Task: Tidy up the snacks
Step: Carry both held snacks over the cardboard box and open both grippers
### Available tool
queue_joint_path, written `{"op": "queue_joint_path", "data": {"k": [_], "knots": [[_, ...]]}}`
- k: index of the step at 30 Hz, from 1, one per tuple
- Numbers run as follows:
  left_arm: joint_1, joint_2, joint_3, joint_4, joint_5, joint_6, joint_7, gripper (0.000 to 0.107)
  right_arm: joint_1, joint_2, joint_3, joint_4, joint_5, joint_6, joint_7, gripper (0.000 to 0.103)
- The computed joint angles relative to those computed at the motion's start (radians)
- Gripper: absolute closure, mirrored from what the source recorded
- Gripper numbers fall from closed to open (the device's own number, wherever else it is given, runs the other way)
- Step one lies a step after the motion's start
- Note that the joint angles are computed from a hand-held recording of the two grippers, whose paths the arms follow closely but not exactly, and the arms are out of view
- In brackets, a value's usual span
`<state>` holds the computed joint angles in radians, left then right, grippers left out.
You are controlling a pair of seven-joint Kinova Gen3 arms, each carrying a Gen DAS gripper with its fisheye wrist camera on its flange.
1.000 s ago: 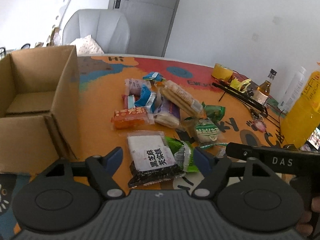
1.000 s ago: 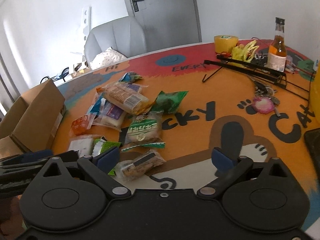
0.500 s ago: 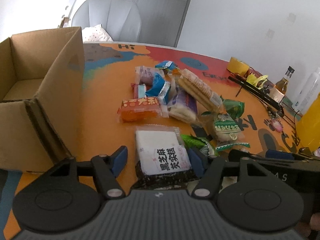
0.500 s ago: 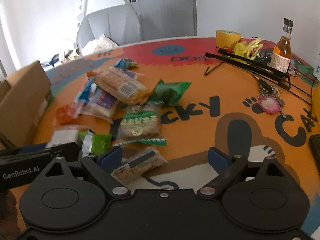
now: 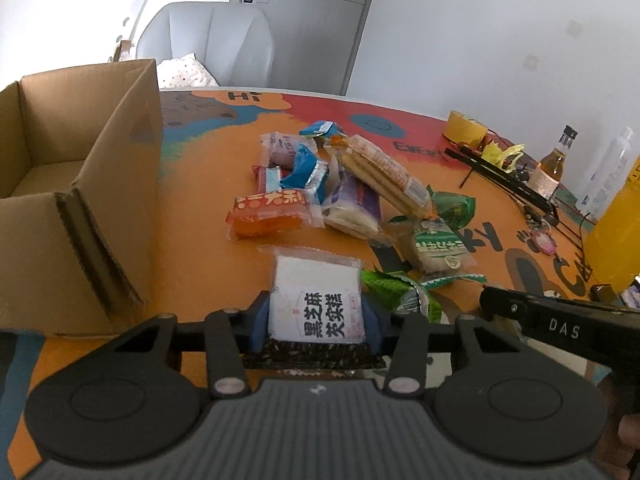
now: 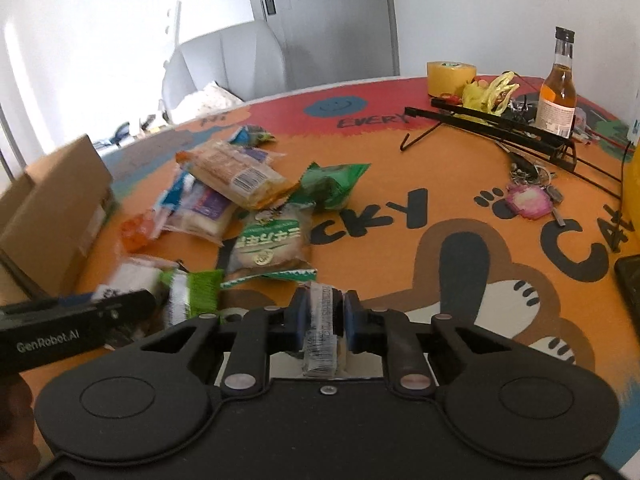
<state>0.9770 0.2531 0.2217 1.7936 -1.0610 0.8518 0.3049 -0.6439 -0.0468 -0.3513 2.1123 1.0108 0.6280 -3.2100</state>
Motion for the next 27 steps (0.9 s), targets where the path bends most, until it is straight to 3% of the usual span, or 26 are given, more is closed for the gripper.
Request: {"op": "queue_joint_path", "data": {"k": [10, 27], "knots": [[0.023, -0.037, 0.027, 0.008, -0.056, 0.051, 0.045, 0.062, 0.019, -0.054, -0.032, 0.015, 0.038, -0.040, -0.034, 0.086], [0.009, -0.129, 0.118, 0.031, -0.131, 0.227, 0.088, 0.062, 0.013, -0.058, -0.088, -0.049, 0.147, -0.042, -0.085, 0.086]]}}
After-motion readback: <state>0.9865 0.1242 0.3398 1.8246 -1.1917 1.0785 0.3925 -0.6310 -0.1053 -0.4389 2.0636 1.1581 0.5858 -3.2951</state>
